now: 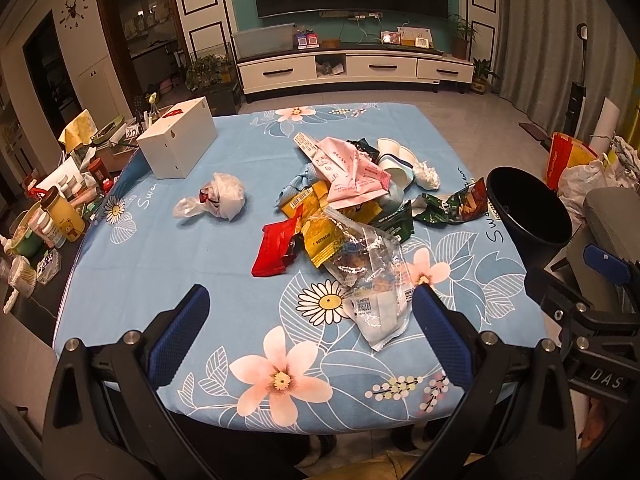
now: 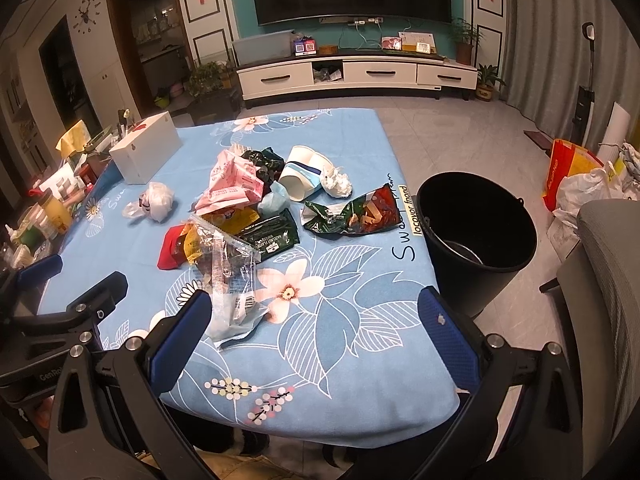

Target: Collect trash

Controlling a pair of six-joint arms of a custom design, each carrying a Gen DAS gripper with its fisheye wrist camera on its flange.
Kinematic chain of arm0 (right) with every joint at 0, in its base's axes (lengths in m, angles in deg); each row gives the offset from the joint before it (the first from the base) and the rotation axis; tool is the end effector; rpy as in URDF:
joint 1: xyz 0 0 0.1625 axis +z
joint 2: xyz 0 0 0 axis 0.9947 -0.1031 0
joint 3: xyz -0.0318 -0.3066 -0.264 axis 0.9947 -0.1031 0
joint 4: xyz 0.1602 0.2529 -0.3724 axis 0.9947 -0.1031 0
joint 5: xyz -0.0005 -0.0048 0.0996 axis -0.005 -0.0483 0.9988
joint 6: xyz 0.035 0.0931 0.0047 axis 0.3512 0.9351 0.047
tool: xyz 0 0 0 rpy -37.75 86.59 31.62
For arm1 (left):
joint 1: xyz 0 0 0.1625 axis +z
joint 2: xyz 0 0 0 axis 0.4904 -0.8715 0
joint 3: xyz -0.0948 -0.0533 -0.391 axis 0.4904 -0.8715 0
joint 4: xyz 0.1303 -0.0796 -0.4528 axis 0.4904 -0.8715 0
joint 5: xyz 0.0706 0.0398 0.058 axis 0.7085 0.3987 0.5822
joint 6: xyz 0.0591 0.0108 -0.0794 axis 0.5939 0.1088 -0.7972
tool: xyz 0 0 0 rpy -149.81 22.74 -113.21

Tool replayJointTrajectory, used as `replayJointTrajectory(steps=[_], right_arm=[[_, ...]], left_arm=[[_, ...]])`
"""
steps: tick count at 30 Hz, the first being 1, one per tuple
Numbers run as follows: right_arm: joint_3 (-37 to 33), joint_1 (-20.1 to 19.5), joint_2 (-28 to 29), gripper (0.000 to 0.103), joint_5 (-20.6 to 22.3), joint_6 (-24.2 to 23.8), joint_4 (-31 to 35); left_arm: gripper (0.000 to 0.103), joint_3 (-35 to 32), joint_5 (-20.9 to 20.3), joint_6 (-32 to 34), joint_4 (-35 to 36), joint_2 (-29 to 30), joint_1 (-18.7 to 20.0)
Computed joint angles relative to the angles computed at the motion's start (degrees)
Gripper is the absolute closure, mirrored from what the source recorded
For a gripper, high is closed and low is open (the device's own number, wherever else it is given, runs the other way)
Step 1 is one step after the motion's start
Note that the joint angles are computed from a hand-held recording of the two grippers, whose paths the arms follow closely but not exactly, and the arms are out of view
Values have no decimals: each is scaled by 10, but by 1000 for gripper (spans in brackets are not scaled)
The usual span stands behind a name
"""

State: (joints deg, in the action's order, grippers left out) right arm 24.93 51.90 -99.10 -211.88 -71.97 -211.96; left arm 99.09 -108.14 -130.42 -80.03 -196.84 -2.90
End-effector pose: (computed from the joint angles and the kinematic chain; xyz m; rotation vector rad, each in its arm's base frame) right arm 0.4810 -0.3800 0.1055 0.5290 -2.3877 0.7806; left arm -0.1616 -0.3261 0.3927 0.1969 2.0698 -0.8679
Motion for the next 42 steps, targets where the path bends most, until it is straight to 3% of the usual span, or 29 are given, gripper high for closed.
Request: replayJointTrajectory(steps=[34, 37, 42], right_arm=[[5, -1, -7, 2, 3, 3, -4], [13, -6, -12, 2, 9, 0, -19], [37, -27, -20, 2, 54, -27, -73]], left_arm=[[2, 5, -4, -1, -2, -5, -3], [2, 13, -7, 26, -34, -15, 2], [2, 66, -5, 158, -200, -77, 27]])
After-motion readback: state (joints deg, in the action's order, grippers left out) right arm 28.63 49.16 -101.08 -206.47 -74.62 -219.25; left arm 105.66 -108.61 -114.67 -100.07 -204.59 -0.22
